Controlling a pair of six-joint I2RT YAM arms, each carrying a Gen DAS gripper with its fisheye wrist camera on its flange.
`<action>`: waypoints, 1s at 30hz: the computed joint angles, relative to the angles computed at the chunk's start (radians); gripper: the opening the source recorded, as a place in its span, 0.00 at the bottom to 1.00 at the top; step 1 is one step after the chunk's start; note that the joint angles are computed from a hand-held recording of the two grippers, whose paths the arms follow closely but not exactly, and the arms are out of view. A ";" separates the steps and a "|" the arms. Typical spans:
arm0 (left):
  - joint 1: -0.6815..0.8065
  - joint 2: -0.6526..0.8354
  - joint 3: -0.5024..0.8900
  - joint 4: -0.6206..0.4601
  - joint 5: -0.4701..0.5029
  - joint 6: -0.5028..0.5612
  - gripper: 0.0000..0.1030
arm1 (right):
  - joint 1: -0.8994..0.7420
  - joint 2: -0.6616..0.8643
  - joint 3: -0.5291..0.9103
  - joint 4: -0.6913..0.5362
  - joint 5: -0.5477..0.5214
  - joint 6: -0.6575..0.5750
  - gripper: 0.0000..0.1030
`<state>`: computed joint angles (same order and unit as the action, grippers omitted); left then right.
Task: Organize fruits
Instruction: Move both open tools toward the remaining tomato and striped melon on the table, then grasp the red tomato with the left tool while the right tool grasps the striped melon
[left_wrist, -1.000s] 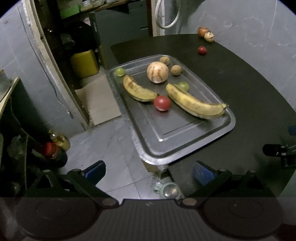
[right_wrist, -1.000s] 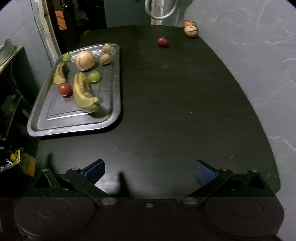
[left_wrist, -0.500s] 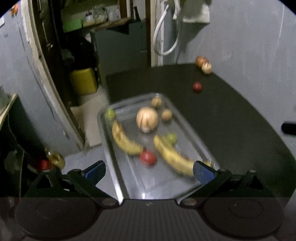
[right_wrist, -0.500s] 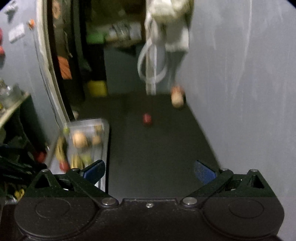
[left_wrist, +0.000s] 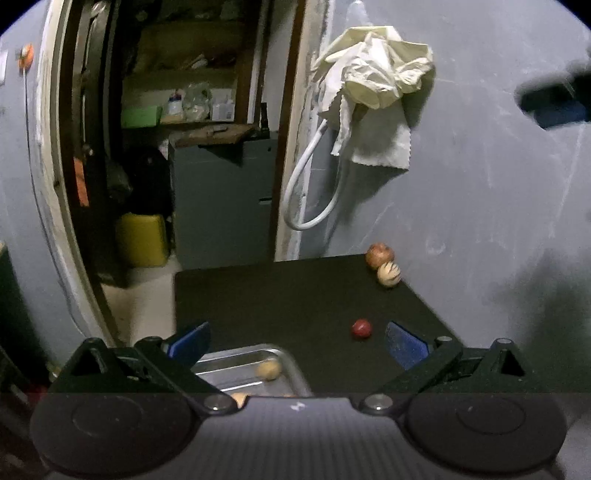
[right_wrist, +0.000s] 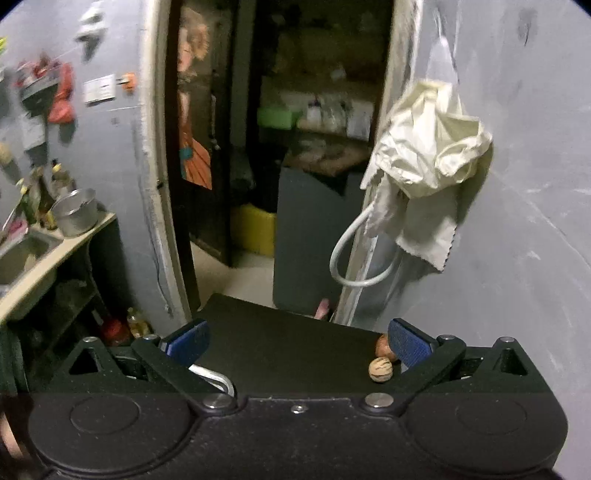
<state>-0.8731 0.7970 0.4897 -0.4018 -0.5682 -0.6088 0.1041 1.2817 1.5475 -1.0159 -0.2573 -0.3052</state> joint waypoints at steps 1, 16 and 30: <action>0.017 0.051 -0.005 0.069 0.021 -0.015 0.99 | 0.005 0.064 0.055 -0.006 0.005 0.014 0.99; 0.109 0.877 0.065 0.750 0.074 -0.175 0.99 | -0.109 0.403 -0.517 0.954 -0.023 -0.028 0.99; 0.141 1.209 0.246 0.919 0.123 -0.116 0.97 | -0.180 0.787 -0.390 1.121 -0.038 0.095 0.94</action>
<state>-0.7320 2.0056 0.7362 0.5175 -0.4453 -0.7252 -0.0759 2.0683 1.1576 0.1047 -0.2950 -0.2103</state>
